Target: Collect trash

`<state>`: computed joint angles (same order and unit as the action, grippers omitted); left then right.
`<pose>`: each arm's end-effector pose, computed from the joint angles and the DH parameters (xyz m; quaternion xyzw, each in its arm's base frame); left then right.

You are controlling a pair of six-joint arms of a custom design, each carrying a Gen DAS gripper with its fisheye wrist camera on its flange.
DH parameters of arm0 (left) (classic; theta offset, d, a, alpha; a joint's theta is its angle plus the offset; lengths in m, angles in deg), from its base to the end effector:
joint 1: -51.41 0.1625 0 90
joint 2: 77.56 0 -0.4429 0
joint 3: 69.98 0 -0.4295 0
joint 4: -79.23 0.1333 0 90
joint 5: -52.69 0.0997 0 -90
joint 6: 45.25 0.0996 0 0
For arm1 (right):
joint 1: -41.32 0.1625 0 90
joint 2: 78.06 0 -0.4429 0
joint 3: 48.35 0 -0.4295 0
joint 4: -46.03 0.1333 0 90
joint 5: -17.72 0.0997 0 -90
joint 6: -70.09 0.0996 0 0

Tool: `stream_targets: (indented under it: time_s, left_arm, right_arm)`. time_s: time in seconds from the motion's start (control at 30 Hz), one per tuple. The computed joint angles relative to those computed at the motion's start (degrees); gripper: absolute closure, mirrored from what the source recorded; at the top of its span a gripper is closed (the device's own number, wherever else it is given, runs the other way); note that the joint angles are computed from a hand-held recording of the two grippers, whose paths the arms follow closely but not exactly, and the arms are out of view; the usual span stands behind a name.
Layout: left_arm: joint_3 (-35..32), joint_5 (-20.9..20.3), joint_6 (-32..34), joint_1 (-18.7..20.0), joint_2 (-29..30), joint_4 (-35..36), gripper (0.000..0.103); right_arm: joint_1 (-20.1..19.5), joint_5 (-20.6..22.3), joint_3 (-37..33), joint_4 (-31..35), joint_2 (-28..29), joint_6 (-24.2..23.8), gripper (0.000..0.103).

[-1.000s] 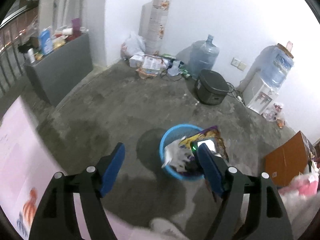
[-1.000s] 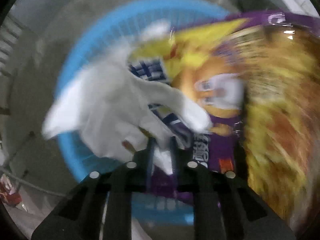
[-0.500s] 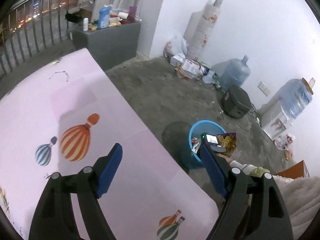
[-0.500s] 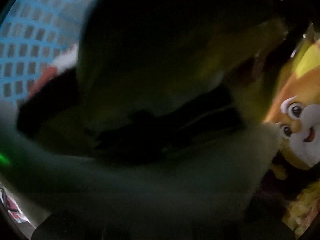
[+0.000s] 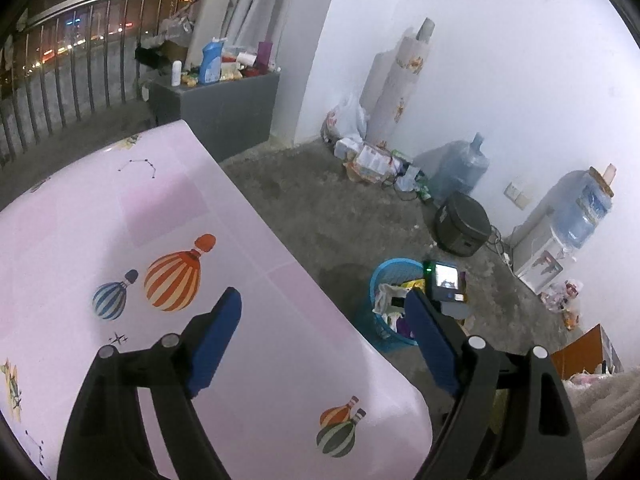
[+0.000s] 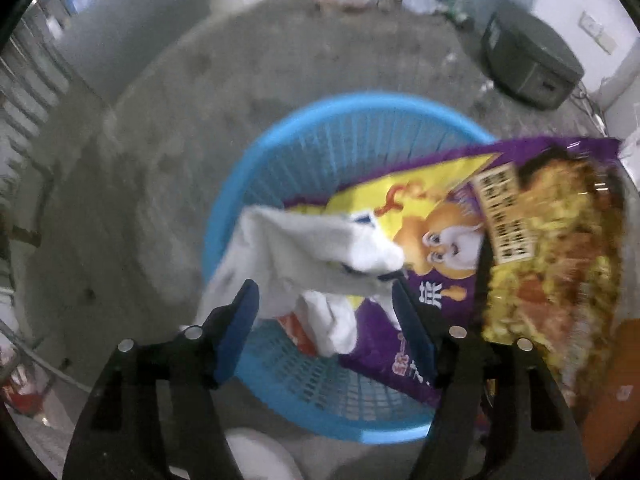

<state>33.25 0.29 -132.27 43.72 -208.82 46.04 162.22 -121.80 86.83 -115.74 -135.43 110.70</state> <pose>-0.1612 -0.1741 0.5801 0.1650 0.9055 -0.3216 0.2222 0.2660 -0.3324 0.0409 -0.0548 -0.9054 0.2056 0.3674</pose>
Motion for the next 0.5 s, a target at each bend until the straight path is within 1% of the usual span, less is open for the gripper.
stream_targets:
  time_s: [0.07, 0.13, 0.2, 0.23, 0.3, 0.33, 0.37, 0.4, 0.43, 0.47, 0.5]
  left_arm:
    - [-0.5, -0.4, -3.0, -2.7, -0.3, 2.5, 0.021]
    - [-1.1, -1.0, -5.9, -5.1, -0.3, 4.9, 0.021]
    - [-1.9, -1.5, -10.1, -8.2, -0.1, 8.4, 0.021]
    - [-2.4, -1.8, -12.8, -10.3, 0.0, 10.7, 0.021]
    - [-3.2, -3.0, -18.5, -14.8, 0.1, 15.2, 0.018]
    - [-3.6, -4.0, -21.5, -17.2, 0.4, 17.6, 0.016]
    - [-4.0, -5.1, -24.5, -19.6, 0.7, 20.0, 0.014]
    - [-4.2, -5.9, -26.4, -21.1, 0.9, 21.4, 0.012]
    - [-4.5, -7.1, -28.5, -23.0, 1.2, 23.0, 0.011]
    - [-4.7, -8.5, -30.7, -24.8, 1.6, 24.4, 0.01]
    - [-5.0, -9.9, -32.7, -26.3, 2.0, 25.7, 0.008]
  right_arm:
    - [2.5, -0.9, -0.3, -1.4, 0.1, 1.8, 0.036]
    - [4.8, -2.6, 0.6, -1.7, -1.9, 3.3, 0.036]
    - [8.2, -5.1, -1.8, 3.1, -3.1, 8.0, 0.035]
    - [10.5, -6.1, -1.8, 4.6, -4.5, 10.9, 0.035]
    - [14.7, -7.7, -2.9, 5.5, -5.4, 14.0, 0.03]
    - [16.0, -8.5, -4.1, 5.9, -6.0, 13.5, 0.025]
    - [18.1, -9.9, -5.1, 6.3, -6.2, 13.7, 0.021]
    - [20.8, -11.4, -6.2, 7.5, -6.4, 14.3, 0.017]
    - [22.1, -12.2, -8.2, 7.2, -5.1, 13.5, 0.015]
    - [24.3, -12.7, -9.4, 7.8, -4.5, 13.5, 0.012]
    - [25.6, -12.9, -10.5, 7.6, -4.2, 12.2, 0.01]
